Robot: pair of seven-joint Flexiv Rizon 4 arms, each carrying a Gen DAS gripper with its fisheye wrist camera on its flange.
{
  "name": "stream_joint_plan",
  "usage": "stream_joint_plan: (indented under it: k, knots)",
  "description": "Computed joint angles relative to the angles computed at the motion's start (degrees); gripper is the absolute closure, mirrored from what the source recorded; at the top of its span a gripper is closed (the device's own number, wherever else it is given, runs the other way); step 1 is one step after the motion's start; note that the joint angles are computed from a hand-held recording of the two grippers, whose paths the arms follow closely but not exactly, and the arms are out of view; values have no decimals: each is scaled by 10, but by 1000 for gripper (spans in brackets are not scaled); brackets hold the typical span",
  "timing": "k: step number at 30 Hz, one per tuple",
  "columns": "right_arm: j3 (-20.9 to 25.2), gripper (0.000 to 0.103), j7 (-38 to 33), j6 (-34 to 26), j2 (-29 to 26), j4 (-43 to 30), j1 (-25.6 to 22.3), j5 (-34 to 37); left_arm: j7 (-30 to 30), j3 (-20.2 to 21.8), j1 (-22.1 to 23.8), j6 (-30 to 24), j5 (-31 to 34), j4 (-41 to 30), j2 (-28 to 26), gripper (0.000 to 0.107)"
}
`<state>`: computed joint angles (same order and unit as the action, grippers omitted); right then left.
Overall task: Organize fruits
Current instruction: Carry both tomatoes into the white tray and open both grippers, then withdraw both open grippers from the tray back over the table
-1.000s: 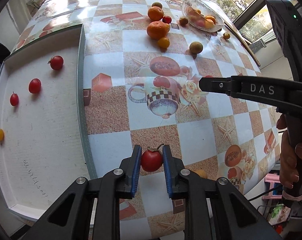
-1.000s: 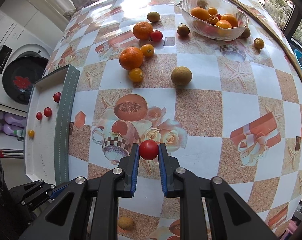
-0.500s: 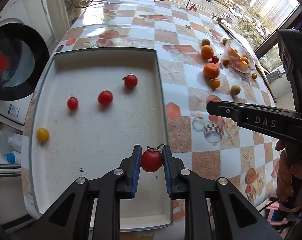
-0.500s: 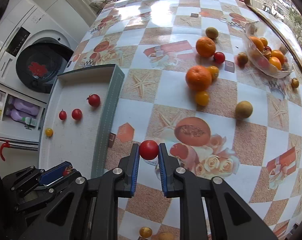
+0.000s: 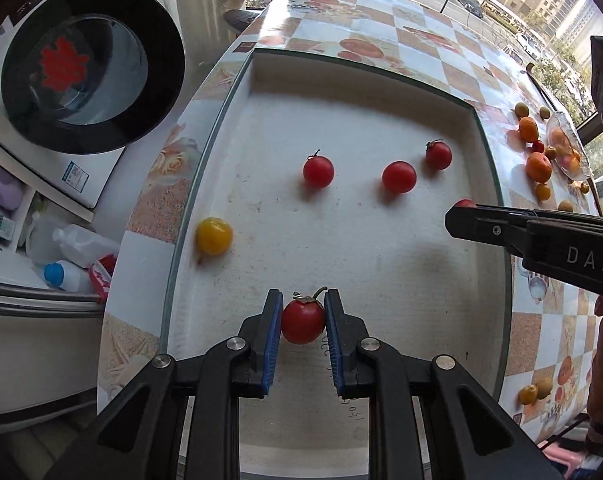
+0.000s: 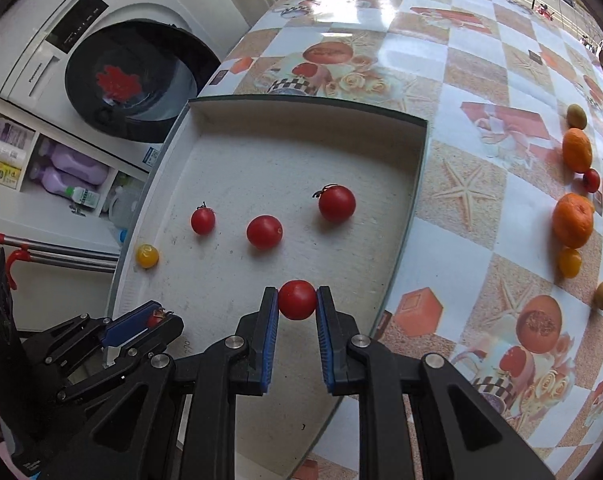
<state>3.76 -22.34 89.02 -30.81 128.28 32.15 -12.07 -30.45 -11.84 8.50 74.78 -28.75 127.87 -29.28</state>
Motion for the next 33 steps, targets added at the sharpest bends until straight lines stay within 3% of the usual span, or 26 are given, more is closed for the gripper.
stream_joint_plan:
  k: [11,12,13,15,18,21,23,26,33]
  knots:
    - [31,82,-21,-60,-30,-43,-24,-5,-26,25,-17,34,55,-7,-16,83]
    - [32,81,-23,-64,-32,-48,-25,-6,-31,29,-20,38,62,-7,-17,74]
    - [37,80,-26,-63,-33,-49,-31,-3,-35,29,-20,45,66,-6,-17,53]
    - [43,64,-28,-55,-34,-49,-38,3,-30,3,2,76,62,7,-15,37]
    - [27,39,-18,-37,-27,-38,-24,4,-33,0,8,82,78,9,-13,37]
    - [18,29,-12,-7,-19,-25,-18,9,-50,18,-6,69,96,1,-12,37]
    - [-9,23,1,9,-5,-9,7,10,-56,20,-9,64,102,0,-9,37]
    - [-60,23,25,34,22,26,53,12,-52,9,-5,62,104,6,1,37]
    - [-178,23,89,45,97,142,161,20,-12,-54,11,76,89,36,28,37]
